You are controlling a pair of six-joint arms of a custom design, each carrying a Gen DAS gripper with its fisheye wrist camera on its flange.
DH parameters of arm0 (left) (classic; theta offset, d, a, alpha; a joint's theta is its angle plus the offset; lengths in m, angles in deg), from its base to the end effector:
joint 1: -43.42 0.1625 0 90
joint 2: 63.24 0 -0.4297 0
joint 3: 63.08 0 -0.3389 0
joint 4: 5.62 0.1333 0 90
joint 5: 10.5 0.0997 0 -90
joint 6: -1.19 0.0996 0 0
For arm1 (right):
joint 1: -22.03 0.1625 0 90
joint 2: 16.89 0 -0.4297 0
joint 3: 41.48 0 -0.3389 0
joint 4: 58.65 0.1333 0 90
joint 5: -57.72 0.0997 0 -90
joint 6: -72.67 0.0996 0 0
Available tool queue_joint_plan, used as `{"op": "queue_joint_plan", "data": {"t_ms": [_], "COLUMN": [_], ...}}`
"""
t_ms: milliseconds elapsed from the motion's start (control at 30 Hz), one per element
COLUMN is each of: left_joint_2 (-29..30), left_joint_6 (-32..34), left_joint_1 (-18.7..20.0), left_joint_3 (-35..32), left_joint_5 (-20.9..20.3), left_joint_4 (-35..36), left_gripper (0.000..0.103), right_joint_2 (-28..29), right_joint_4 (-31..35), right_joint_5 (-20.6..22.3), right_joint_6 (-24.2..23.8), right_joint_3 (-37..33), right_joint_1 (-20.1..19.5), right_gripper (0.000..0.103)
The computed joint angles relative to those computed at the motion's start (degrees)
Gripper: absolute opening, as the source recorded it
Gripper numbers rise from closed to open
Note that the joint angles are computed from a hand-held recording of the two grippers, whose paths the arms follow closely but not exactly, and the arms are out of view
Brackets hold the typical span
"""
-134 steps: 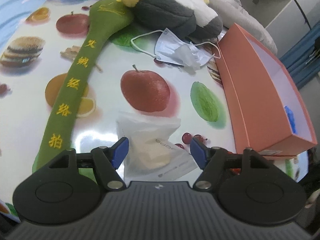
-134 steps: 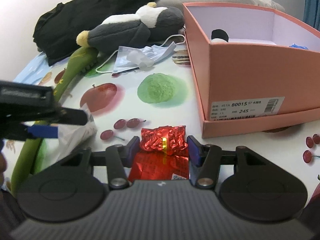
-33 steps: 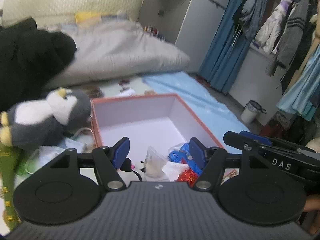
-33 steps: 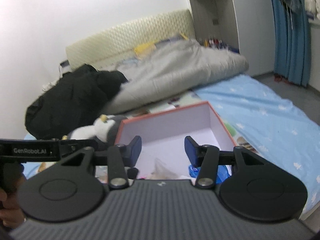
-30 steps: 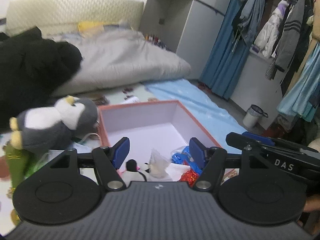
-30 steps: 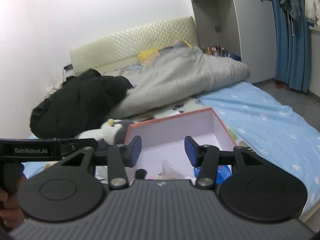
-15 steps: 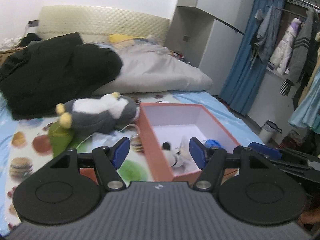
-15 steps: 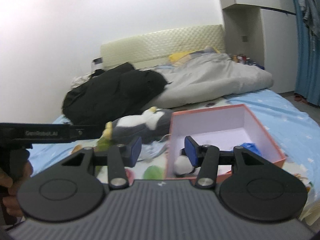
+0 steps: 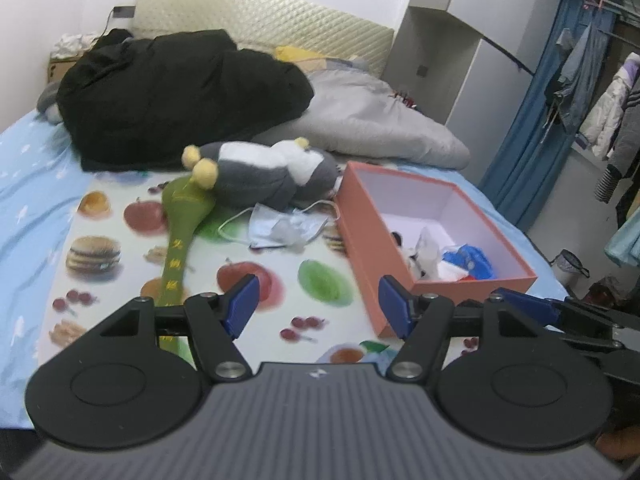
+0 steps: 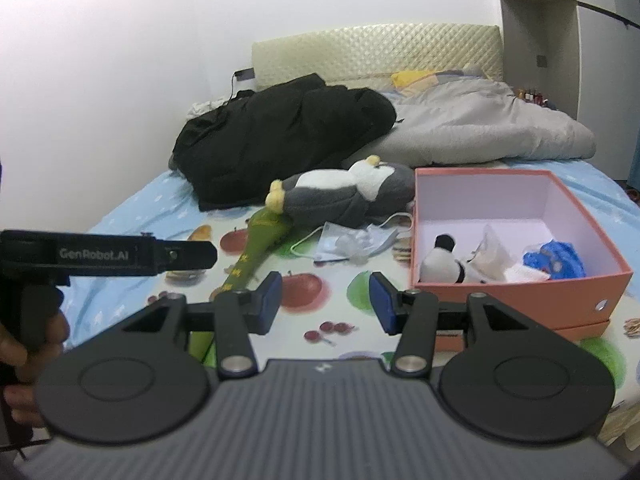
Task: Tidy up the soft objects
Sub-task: 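Move both tools back toward the white face mask and clear cup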
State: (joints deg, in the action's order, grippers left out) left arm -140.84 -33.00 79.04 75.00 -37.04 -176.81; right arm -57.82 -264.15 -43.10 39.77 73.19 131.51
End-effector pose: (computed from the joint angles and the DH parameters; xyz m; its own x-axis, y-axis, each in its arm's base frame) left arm -0.1698 -0.3953 0.2809 -0.8553 -0.1581 -0.4935 0.3382 0.5512 -0.7628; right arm 0.2945 -0.4888 0.1121 -0.6774 -0.5580 0.4793 -0.7345 0.4766 -0.4831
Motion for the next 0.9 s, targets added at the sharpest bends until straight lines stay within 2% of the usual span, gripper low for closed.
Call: {"op": "queue_joint_plan", "data": {"t_ms": [67, 200, 400, 633, 900], "left_joint_2": [-0.12, 0.52, 4.28, 9.82, 14.75], "left_joint_6": [-1.29, 0.12, 7.14, 17.04, 22.21], "left_joint_1": [0.7, 3.16, 9.05, 17.39, 26.4], "left_joint_3": [0.11, -0.13, -3.17, -10.15, -19.61], "left_joint_5": [-0.16, -1.36, -3.9, -8.86, -14.99], "left_joint_4": [0.91, -0.86, -7.62, -13.23, -12.58], "left_gripper": [0.071, 0.071, 0.071, 0.071, 0.071], "right_joint_2": [0.65, 1.58, 4.2, 8.24, 13.94], "right_joint_4": [-0.31, 0.34, 2.13, 5.47, 12.83], "right_joint_5": [-0.36, -0.33, -1.51, -2.12, -3.61], "right_joint_6": [0.09, 0.65, 0.6, -1.04, -1.53], "right_joint_3": [0.25, 0.26, -3.01, -9.78, -20.32], "right_joint_1": [-0.08, -0.48, -0.86, -1.14, -1.44], "right_gripper": [0.051, 0.051, 0.051, 0.051, 0.051]}}
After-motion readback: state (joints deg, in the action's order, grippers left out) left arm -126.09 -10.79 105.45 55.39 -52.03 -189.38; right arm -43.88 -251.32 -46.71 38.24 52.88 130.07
